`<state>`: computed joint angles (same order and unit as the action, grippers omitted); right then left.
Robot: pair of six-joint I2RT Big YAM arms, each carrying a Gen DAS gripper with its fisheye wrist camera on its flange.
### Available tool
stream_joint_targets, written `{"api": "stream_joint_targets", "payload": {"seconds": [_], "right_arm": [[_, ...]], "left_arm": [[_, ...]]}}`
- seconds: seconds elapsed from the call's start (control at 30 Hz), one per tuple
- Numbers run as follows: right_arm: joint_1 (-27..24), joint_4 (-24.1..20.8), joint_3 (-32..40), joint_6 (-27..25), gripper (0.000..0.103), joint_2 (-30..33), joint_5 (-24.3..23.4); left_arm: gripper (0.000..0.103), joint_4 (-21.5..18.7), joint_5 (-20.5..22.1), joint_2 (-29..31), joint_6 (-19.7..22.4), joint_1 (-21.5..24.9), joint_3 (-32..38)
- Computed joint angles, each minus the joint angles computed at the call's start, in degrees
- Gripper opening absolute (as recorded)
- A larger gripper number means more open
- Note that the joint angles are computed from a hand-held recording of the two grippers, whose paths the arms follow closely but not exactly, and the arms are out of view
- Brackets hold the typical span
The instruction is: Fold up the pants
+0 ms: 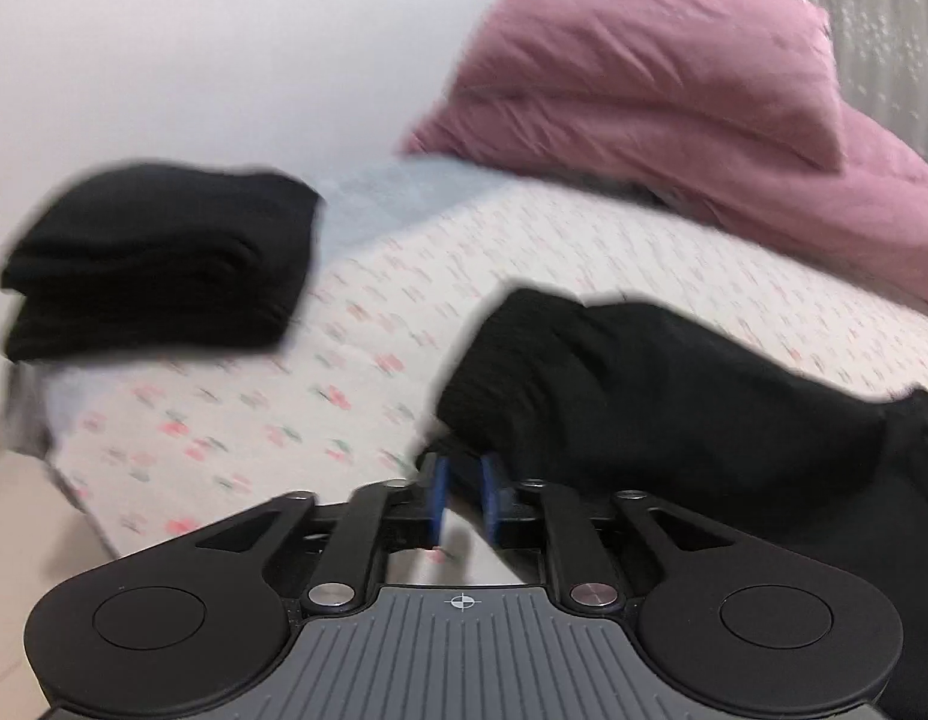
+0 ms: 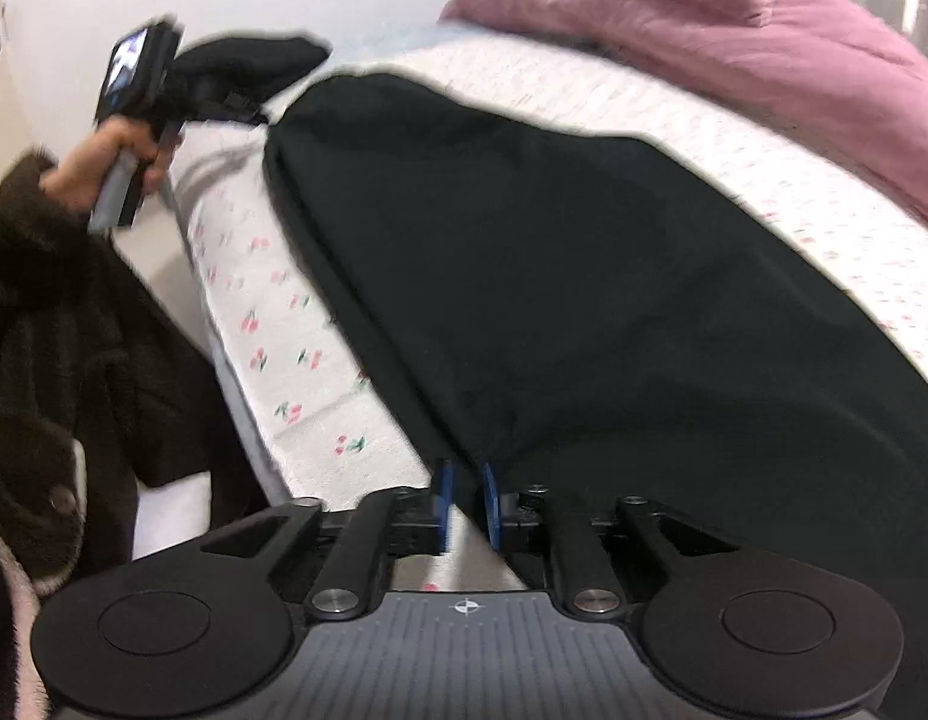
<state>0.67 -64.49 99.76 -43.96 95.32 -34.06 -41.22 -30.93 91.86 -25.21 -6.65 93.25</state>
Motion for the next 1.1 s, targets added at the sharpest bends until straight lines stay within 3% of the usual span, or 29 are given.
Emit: {"api": "stream_joint_targets", "payload": {"seconds": [0.07,0.13,0.23,0.37,0.5,0.57,0.67,0.9,1.03,1.1], "right_arm": [[-0.9,5.1,-0.3,6.7,0.033,-0.2,-1.1],[-1.0,9.1,0.4,13.9,0.034,0.7,-1.1],[0.4,15.0,1.3,21.9,0.040,2.6,2.9],[2.7,16.0,2.1,21.1,0.040,5.0,9.4],[2.3,17.0,0.2,18.6,0.040,4.9,10.3],[1.0,16.9,-1.3,18.2,0.040,3.7,10.1],[-1.6,17.6,-4.0,16.9,0.041,1.8,10.6],[-9.9,19.4,-9.0,18.6,0.041,-1.5,9.9],[-12.3,20.8,-10.1,22.5,0.041,-2.6,12.7],[-12.8,22.5,-10.9,25.1,0.046,-3.5,15.5]], "left_arm": [[0.031,3.7,-1.5,-1.5,0.3,-0.6,-1.4],[0.048,7.7,-1.1,-2.2,2.6,-1.6,-1.9],[0.067,12.5,5.7,-1.4,9.2,-3.7,-1.1],[0.068,12.4,23.6,2.7,14.7,-6.0,2.3],[0.068,12.5,30.7,6.0,23.0,-8.3,3.5],[0.068,9.6,32.4,7.2,25.1,-8.5,4.4],[0.066,4.5,33.5,7.6,25.1,-7.8,5.1],[0.068,3.2,31.5,4.1,28.2,-6.2,0.5],[0.067,0.0,30.6,4.4,26.1,-5.9,2.6],[0.067,0.7,31.2,4.5,23.8,-5.8,3.3]]}}
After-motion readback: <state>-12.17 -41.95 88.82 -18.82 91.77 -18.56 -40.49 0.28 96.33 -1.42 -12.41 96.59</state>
